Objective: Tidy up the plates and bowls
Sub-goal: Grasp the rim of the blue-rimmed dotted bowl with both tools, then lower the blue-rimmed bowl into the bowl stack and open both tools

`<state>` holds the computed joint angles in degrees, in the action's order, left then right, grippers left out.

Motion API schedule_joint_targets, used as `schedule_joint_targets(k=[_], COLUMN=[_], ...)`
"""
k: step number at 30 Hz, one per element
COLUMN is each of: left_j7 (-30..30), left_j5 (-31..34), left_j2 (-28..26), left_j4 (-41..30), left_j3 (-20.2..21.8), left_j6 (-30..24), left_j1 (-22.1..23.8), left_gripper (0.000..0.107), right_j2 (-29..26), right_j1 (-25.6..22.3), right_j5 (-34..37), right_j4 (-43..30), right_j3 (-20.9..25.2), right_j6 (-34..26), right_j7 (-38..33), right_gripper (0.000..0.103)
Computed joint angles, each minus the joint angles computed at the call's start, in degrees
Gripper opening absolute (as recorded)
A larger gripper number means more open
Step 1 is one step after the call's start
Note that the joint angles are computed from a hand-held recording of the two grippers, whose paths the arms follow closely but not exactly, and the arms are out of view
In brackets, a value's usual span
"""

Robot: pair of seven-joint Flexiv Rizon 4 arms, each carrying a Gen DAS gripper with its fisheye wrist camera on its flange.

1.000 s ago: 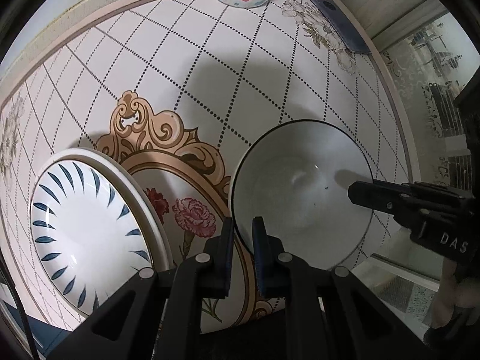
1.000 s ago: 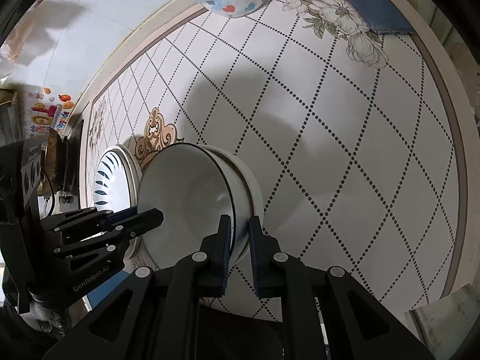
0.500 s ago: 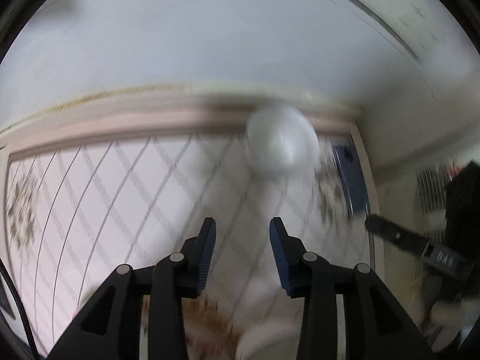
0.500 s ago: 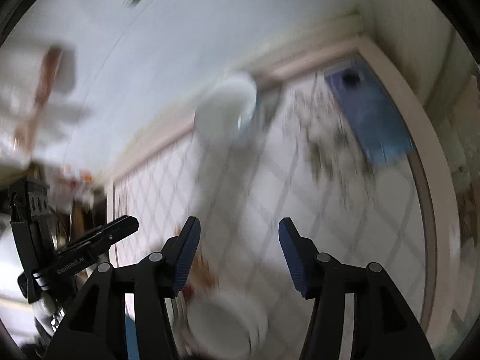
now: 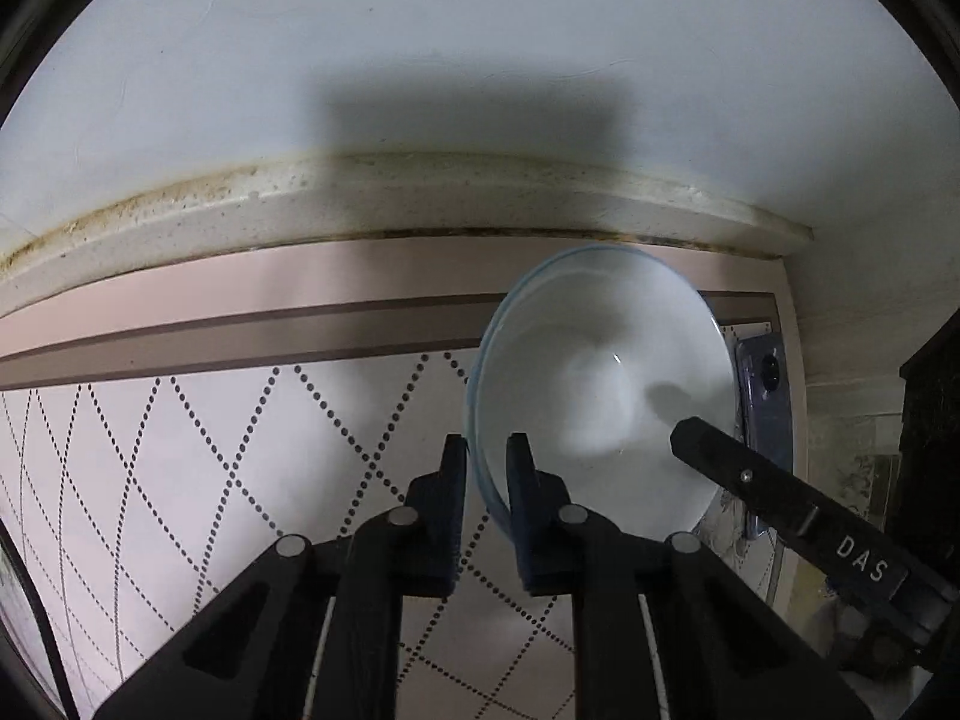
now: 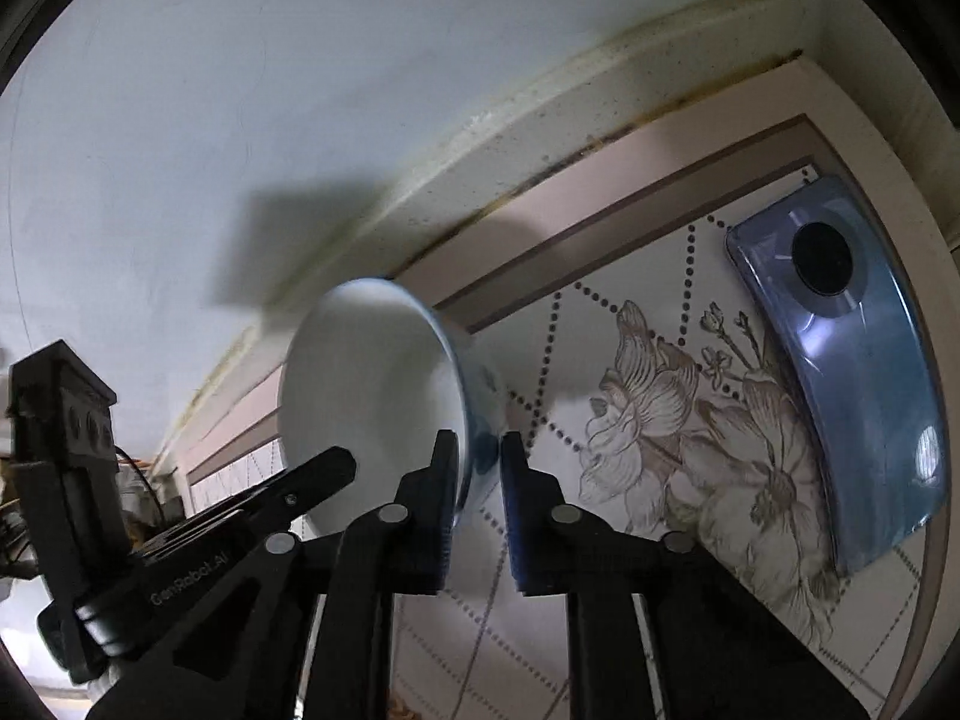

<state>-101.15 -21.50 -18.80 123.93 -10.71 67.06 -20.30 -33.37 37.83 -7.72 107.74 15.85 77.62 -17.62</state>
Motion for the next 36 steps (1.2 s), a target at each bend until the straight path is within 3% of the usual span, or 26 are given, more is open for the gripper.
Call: schedule_joint_targets(k=[5,10,21,27,36], left_j7=[-2.9,-3.5,-3.7,-6.9,-13.3], left_j5=[4.5,4.4,4.7,3.4,4.9], left_j2=[1.3,4.5,20.7,30.8,42.1], left_j4=[0.2,3.0,12.7,18.5,23.5], left_j3=[1.8,1.1,1.8,2.1,1.0], left_j6=[-0.1,0.8,-1.8,-4.1,-9.8], left_j1=[-2.0,-2.2,-5.3,-9.5,-15.0], left_gripper=[0.011,0.011,0.012,0.012,0.012], right_j2=[-0.1,0.7,9.9,18.0,28.4], right_j1=[2.5,4.0,9.3,11.4,11.7], right_j5=[-3.5,-4.9,-10.3,-14.9,-14.3], right_j4=[-1.5,-1.3,6.2,11.6,17.8], right_j3=[-2.5,-2.6,-2.5,0.2,8.8], right_j6=[-3.5,-4.7,-4.7,-7.1,-12.1], right_j7=[0.5,1.7,9.9,16.8,23.8], right_gripper=[0.014,0.013,0.013,0.014,0.014])
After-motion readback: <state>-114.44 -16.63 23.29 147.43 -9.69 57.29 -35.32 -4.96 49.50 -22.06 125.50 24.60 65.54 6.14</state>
